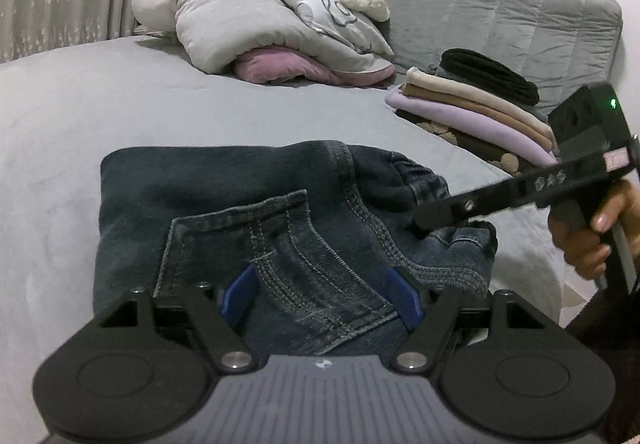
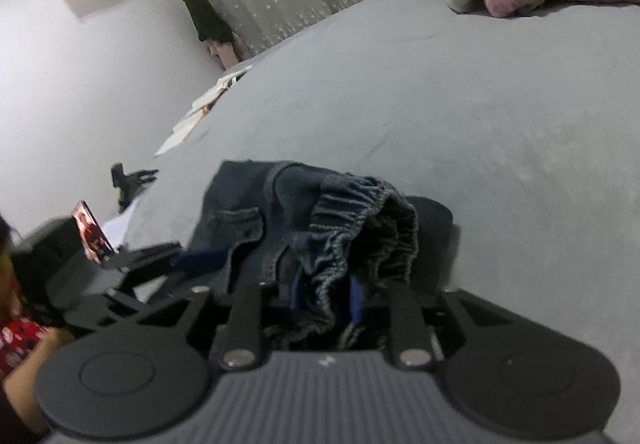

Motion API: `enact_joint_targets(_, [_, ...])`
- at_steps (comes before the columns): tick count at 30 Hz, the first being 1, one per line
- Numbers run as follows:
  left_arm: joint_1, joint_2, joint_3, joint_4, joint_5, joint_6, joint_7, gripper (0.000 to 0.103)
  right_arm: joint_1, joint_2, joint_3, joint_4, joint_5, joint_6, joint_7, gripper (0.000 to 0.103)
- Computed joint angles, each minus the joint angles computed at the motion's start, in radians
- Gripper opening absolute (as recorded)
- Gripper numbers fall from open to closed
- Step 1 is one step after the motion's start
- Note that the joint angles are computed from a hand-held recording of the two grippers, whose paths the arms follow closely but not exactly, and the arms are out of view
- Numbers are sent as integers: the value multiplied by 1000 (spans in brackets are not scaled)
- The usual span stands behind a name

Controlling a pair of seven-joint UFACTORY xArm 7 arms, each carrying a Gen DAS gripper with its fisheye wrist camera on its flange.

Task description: Fold clothes

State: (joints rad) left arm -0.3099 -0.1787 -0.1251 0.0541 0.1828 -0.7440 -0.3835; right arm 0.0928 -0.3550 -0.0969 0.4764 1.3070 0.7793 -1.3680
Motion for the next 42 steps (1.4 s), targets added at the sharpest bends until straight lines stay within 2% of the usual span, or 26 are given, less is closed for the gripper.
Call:
enact_joint_targets(1, [-2, 4, -6, 2, -12, -3, 2, 70, 0, -29, 11, -11, 4, -29, -1, 40])
enact_joint_targets(3, [-8, 14, -24, 5, -48, -10, 11, 71, 15, -89, 39, -36, 22, -114, -23, 40])
enact_joint_targets(4, [-12, 18, -35, 6, -71, -13, 19, 71, 34, -129, 59, -53, 54, -181, -45, 40])
enact_joint_targets(6, [-20, 24, -49, 8, -105, -19, 35, 71, 87, -175, 80, -66, 149, -252, -125, 40])
enact_joint_targets(9, [-41, 45, -82, 12, -187, -41, 75, 71, 141, -176, 61, -51, 175, -204, -171, 39])
enact_joint_targets(14, [-60, 51, -79, 3, -214, -63, 86, 71, 214, -72, 138, 39, 263, -217, -263, 39])
enact_joint_targets(15, [-59, 31, -68, -5, -193, -52, 77, 71, 220, -29, 148, 75, 268, -207, -260, 40])
enact_joint_targets(17, [-48, -70, -3, -32, -61, 21, 28, 70, 224, 60, 162, 148, 255, -186, -247, 51])
enact_joint_targets(18, [-46, -120, 36, -48, 9, 49, 4, 70, 226, 105, 175, 187, 244, -196, -237, 60])
enact_joint_targets(20, [-30, -214, 73, -91, 73, 69, 16, 71, 233, 196, 202, 260, 236, -230, -236, 63])
enact_joint_targets(23, [9, -290, 45, -132, 45, 88, 88, 71, 234, 283, 218, 326, 229, -231, -214, 63])
enact_joint_targets(25, [19, -239, 125, -131, 102, 51, 96, 71, 244, 349, 243, 378, 214, -265, -198, 62])
enact_joint_targets(26, [13, -194, 194, -120, 184, 28, 71, 70, 247, 369, 253, 394, 213, -281, -201, 60])
enact_joint_targets(27, [0, -145, 264, -104, 268, 4, 39, 70, 238, 396, 283, 411, 225, -327, -219, 58])
enact_joint_targets(28, [-3, -110, 293, -93, 311, -14, 21, 70, 271, 422, 284, 427, 233, -415, -230, 57])
enact_joint_targets(29, [10, -47, 280, -84, 312, -66, 24, 70, 297, 452, 283, 445, 240, -485, -241, 60])
enact_joint_targets(31, [23, 77, 227, -72, 249, -178, 44, 70, 284, 514, 304, 480, 251, -519, -241, 66])
enact_joint_targets(34, [33, 148, 160, -72, 162, -259, 81, 70, 242, 572, 299, 510, 222, -441, -156, 71])
enact_joint_targets(35, [35, 150, 136, -73, 132, -262, 93, 70, 226, 591, 298, 521, 216, -412, -132, 77])
enact_joint_targets(37, [55, 126, 109, -75, 126, -238, 96, 70, 197, 626, 299, 543, 203, -367, -78, 82])
enact_joint_targets(39, [97, 80, 108, -74, 199, -181, 80, 71, 192, 618, 315, 539, 227, -386, -106, 85])
enact_joint_targets(42, [163, -46, 177, -66, 414, -57, 0, 72, 180, 565, 318, 504, 278, -372, -140, 86])
